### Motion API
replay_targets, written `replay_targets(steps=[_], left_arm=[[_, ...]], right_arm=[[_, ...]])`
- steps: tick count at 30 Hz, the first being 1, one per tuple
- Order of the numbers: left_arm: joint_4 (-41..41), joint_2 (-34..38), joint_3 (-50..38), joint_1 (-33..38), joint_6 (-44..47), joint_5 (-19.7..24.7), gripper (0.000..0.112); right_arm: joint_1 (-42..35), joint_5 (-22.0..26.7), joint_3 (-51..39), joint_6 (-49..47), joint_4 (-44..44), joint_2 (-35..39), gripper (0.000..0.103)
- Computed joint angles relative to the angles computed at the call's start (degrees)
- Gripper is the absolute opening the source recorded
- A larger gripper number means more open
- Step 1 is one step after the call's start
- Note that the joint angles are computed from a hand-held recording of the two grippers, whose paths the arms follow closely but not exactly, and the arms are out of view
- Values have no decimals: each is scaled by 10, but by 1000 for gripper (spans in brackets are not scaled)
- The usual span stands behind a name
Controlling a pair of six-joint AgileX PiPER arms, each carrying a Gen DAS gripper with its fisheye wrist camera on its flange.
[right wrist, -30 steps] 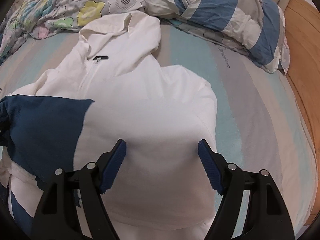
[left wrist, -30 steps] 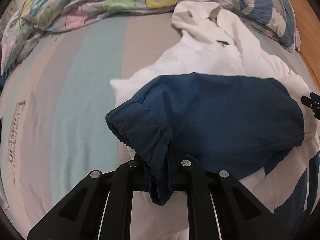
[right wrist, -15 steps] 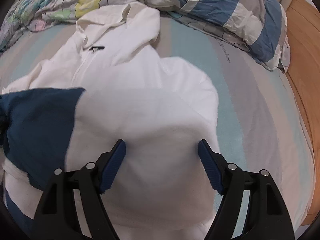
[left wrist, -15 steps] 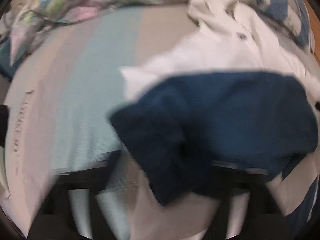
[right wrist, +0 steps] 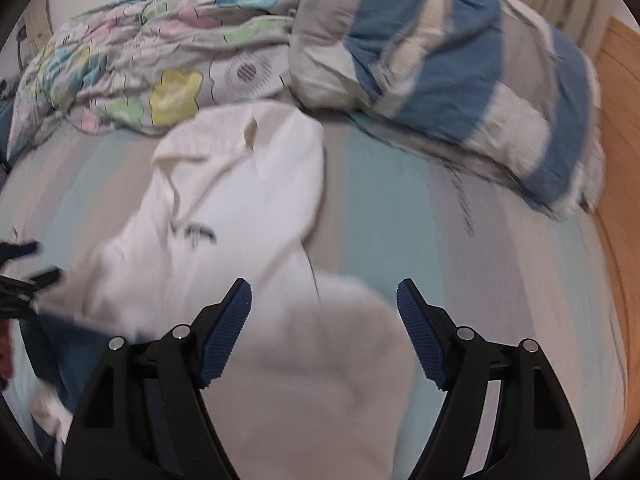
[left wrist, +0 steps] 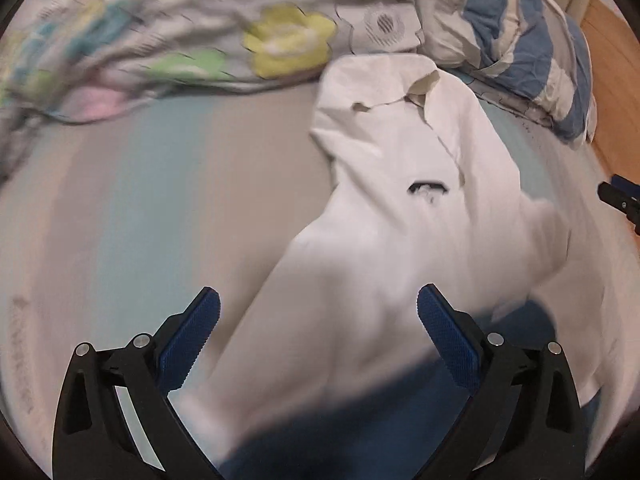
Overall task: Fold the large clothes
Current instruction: 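Release the cuff with the left tool and move both tools to the white hem, then grasp the white jacket hem with both tools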
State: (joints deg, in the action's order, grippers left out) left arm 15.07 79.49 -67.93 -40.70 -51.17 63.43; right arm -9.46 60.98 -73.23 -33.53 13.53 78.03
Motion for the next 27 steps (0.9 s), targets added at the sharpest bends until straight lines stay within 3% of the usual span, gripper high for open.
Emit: replay_targets(steps=[3, 8, 15, 21, 27], left_arm=[[-10, 77, -61, 53, 63, -45, 96], [-54, 193, -168, 128, 144, -75, 97], [-129, 337, -315, 199, 241, -51, 97], [-157, 393, -371, 217, 270, -33, 97], [-168, 436, -421, 223, 274, -19, 97]], right_arm=[[51, -13, -77, 29, -3, 91, 72], [109, -19, -197, 87, -29, 226, 72], [125, 18, -357, 150, -48, 381, 72], [120, 59, -456, 180, -53, 474, 72], [111, 85, -508, 197, -39, 522, 72]])
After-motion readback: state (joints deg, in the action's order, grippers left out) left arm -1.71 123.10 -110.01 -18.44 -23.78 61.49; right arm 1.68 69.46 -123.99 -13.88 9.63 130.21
